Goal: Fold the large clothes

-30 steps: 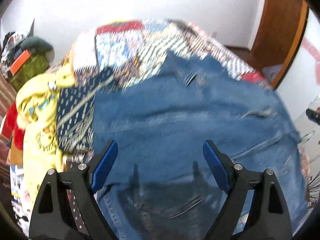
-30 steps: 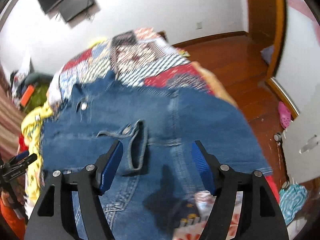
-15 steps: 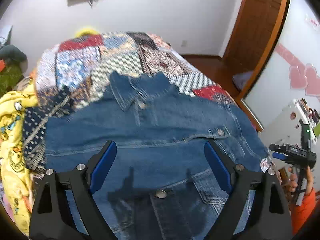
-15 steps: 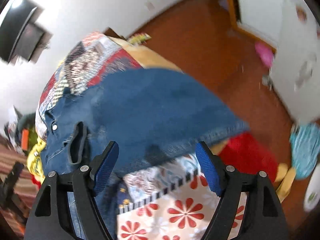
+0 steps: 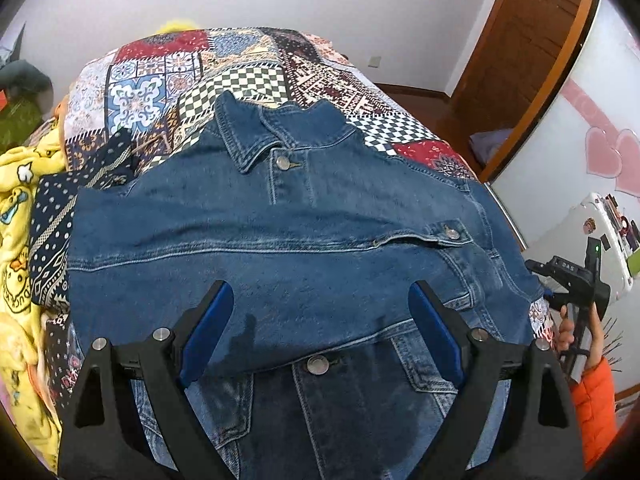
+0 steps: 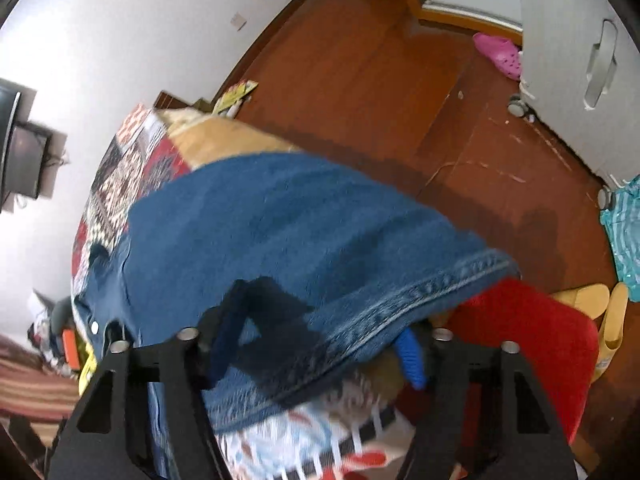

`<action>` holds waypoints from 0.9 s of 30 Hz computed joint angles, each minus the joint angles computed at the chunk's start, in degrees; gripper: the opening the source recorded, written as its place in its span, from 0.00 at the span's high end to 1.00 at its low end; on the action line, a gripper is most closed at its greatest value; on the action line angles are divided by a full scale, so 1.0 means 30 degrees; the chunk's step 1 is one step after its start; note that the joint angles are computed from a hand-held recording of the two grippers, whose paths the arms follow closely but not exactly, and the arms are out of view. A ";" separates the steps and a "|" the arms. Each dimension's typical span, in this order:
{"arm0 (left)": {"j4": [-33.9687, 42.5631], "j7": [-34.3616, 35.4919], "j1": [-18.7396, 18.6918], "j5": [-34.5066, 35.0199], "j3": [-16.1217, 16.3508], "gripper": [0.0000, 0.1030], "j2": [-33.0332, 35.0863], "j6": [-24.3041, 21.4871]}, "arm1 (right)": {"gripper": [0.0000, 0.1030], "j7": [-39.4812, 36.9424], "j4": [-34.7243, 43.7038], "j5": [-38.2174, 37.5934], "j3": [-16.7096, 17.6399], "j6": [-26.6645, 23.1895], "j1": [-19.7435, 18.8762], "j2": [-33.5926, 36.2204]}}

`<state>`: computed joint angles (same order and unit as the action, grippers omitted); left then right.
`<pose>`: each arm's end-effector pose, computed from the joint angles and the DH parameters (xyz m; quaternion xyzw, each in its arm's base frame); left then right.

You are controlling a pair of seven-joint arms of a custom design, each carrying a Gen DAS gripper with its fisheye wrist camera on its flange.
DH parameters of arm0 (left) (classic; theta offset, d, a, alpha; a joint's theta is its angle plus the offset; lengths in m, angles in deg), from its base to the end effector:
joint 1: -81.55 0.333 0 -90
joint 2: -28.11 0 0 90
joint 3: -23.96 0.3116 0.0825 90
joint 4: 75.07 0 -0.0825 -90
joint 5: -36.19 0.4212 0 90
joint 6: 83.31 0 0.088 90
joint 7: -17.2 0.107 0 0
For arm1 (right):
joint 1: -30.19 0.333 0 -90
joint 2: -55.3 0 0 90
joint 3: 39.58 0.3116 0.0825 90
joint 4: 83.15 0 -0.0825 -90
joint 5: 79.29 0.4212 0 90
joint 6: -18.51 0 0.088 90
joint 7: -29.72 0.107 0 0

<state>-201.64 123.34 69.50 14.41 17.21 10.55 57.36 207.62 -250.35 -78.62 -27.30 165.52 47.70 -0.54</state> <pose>0.5109 -0.1788 0.5497 -0.5318 0.7911 -0.2896 0.0865 0.3058 0.1636 0.4583 -0.2407 0.9196 -0.0200 0.3099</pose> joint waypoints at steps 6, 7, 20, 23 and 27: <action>-0.0695 0.0064 0.0105 0.0577 -0.0006 0.13 -0.0720 0.0546 | 0.88 0.0810 0.2465 -0.2653 0.1851 -0.3752 -0.1409 0.0268; -0.0766 0.0110 0.0082 0.0613 0.0034 0.13 -0.0790 0.0599 | 0.91 0.0637 0.3025 -0.3248 0.2066 -0.4244 -0.1489 0.0333; -0.1843 0.1644 -0.0313 -0.0614 0.1093 0.13 -0.2766 0.1349 | 0.92 -0.3733 1.1256 -0.8033 0.3248 -0.1159 -0.1683 0.5738; -0.2126 0.1928 -0.0289 -0.0676 0.1305 0.13 -0.3248 0.1411 | 0.92 -0.4784 1.2345 -0.7975 0.3268 0.0127 -0.0979 0.7901; -0.2453 0.2218 -0.0161 -0.0582 0.1539 0.13 -0.3710 0.1196 | 0.92 -0.6364 1.3027 -0.6299 0.2448 0.1167 0.1009 1.0798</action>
<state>-209.00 129.99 69.02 12.67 21.82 -0.58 60.94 188.53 -211.26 -97.52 -19.96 169.02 50.73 31.85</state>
